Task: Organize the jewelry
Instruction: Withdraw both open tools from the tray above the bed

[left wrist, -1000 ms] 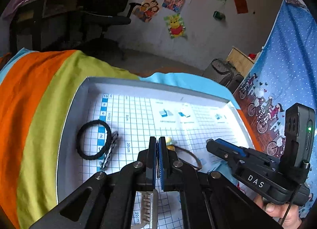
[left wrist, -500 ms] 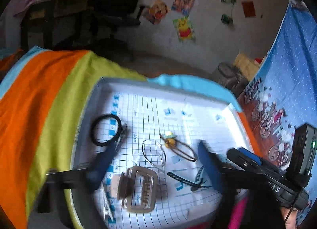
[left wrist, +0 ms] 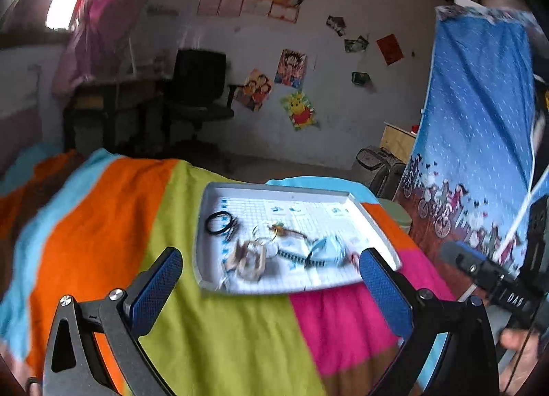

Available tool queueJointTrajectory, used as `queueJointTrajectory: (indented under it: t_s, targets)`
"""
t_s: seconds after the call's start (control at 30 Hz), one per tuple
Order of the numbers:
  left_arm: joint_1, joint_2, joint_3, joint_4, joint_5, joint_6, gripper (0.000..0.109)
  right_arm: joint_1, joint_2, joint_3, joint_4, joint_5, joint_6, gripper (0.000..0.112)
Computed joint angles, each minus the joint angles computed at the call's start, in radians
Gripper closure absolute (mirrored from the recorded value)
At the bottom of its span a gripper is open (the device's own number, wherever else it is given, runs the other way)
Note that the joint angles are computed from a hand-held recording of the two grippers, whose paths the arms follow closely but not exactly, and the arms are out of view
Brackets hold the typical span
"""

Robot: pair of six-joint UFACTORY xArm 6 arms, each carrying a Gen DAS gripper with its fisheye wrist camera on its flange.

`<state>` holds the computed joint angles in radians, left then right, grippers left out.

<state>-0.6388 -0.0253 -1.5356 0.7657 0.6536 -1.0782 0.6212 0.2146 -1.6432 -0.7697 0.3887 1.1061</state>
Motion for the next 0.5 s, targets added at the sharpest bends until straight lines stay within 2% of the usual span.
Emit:
queueJointTrajectory:
  t_s: [0.13,0.3,0.4,0.5]
  targets:
    - [-0.064,-0.123,0.122,0.071,0.059,-0.055,0.006,0.046,-0.144,0.163,-0.167,0.024,0.168,0.011]
    - [-0.147,-0.225,0.218,0.14,0.165,-0.145,0.006,0.114,-0.272,0.311,-0.265,0.079,0.271,0.011]
    - [-0.195,-0.264,0.254,0.189,0.237,-0.195,0.006,0.139,-0.328,0.373,-0.299,0.091,0.306,0.011]
    - [-0.224,-0.286,0.28,0.203,0.269,-0.214,0.006,0.144,-0.33,0.372,-0.298,0.088,0.28,0.011]
